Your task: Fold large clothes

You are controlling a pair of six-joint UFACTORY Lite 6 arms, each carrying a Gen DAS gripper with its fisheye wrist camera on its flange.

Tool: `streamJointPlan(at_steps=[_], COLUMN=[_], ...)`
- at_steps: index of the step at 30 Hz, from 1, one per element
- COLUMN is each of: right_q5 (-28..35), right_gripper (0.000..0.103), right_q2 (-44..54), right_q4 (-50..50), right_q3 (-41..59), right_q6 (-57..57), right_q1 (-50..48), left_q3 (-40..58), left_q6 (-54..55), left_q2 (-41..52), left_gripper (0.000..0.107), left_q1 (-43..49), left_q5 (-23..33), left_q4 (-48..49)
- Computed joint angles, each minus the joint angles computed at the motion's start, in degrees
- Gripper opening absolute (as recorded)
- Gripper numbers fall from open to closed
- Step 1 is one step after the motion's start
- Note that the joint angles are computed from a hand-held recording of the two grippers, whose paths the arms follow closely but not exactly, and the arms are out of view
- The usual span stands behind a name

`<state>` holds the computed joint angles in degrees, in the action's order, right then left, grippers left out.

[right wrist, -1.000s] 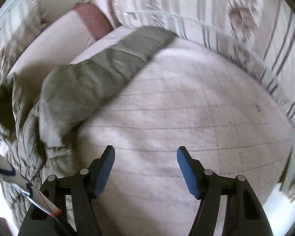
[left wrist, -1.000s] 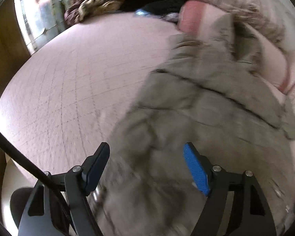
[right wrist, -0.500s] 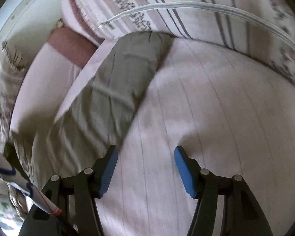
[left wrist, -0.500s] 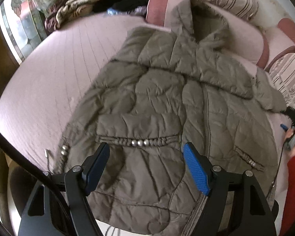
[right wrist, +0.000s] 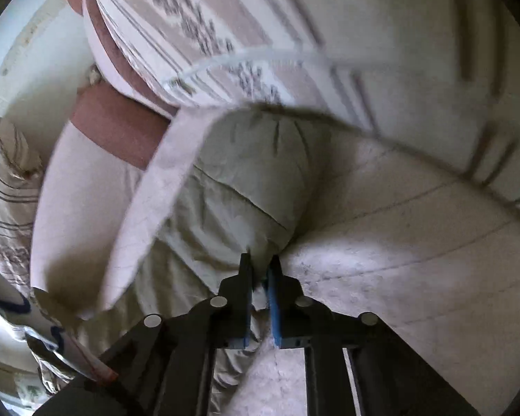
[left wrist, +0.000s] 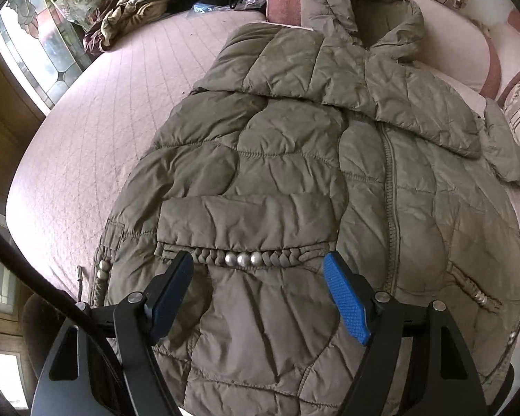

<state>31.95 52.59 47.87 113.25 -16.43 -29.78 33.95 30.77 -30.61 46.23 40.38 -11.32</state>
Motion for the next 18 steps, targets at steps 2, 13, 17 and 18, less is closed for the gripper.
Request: streamJointPlan(at_steps=[2, 13, 17, 18], right_q5=[-3.3, -7.8, -5.91, -5.44], right_gripper=[0.006, 0.006, 0.006, 0.006], right_q2=[-5.9, -31.38, -38.54, -40.27], right_q4=[-4.13, -30.49, -36.66, -38.0], right_q3=[-5.25, -21.08, -21.69, -22.15], right_q6=[1.62, 22.49, 27.28, 28.79], right_q1=[-0.62, 3.91, 11.17, 13.22], left_q3=[-0.04, 1.43, 3.66, 4.17], left_q6=[2.56, 23.8, 31.1, 32.63], left_q2=[-0.06, -0.92, 2.2, 2.94], left_gripper=[0.077, 0.077, 0.077, 0.077], left_q1=[1.39, 17.04, 23.91, 25.41], left_q5=[0.23, 7.13, 10.42, 11.24], left_q4=[-1.81, -14.31, -18.51, -19.31])
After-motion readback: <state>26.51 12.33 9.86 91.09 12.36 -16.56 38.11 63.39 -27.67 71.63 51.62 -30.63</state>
